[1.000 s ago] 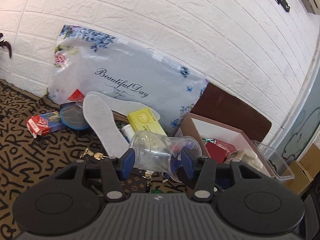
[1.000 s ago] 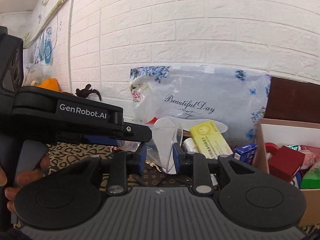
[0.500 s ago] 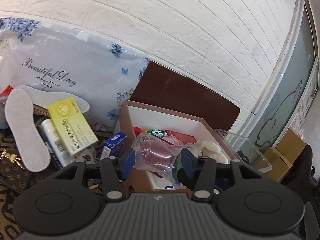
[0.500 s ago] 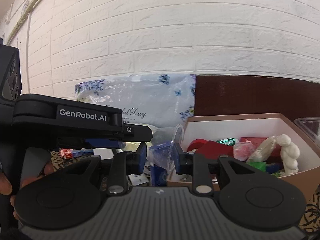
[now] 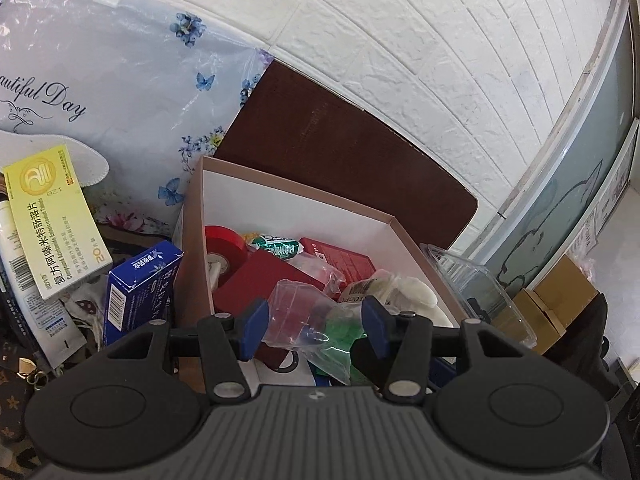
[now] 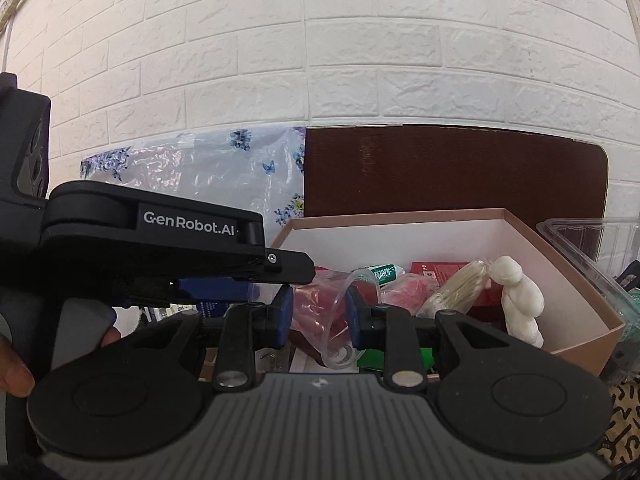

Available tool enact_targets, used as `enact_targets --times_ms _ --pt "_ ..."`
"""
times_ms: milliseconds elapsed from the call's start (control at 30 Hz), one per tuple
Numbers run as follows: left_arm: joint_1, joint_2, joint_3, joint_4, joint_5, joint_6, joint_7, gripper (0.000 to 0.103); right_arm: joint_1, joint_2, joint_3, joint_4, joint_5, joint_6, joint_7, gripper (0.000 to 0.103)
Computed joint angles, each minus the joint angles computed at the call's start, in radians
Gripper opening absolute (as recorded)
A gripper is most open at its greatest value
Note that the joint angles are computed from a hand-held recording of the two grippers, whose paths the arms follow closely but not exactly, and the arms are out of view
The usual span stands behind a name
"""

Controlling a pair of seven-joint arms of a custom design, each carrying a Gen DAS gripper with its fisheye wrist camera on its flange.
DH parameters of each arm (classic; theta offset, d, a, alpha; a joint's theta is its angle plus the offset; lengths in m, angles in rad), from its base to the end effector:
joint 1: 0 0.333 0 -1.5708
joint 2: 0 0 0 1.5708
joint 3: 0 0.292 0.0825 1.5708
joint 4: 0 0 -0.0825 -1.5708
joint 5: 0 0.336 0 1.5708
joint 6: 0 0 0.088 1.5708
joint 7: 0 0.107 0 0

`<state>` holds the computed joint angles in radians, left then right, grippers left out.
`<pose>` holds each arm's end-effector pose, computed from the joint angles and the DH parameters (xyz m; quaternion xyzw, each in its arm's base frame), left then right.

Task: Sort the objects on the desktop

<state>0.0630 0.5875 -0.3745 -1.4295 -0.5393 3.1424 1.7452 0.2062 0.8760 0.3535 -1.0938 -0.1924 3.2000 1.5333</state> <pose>0.6908 -0.0970 0.4918 -0.6580 0.5134 -0.5227 0.1739 0.6823 0.2983 0.4710 -0.6867 0.4173 -0.2804 0.5252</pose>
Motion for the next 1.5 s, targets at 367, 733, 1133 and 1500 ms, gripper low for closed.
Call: enact_targets --times_ms 367,733,1133,1500 --pt "-0.051 0.072 0.072 0.132 0.053 -0.059 -0.059 0.091 0.102 0.18 -0.113 0.351 0.089 -0.139 -0.043 0.032" --pt "-0.083 0.053 0.118 0.107 0.112 -0.074 -0.079 0.103 0.225 0.136 -0.477 0.254 0.041 -0.043 0.272 0.096" --pt "-0.065 0.017 0.097 0.044 0.119 -0.04 -0.058 0.103 0.272 0.079 -0.607 0.157 -0.079 -0.015 0.506 0.099" --pt "-0.104 -0.062 0.196 -0.054 0.147 -0.046 -0.191 0.103 0.311 0.033 -0.68 0.103 -0.19 -0.031 0.658 0.101"
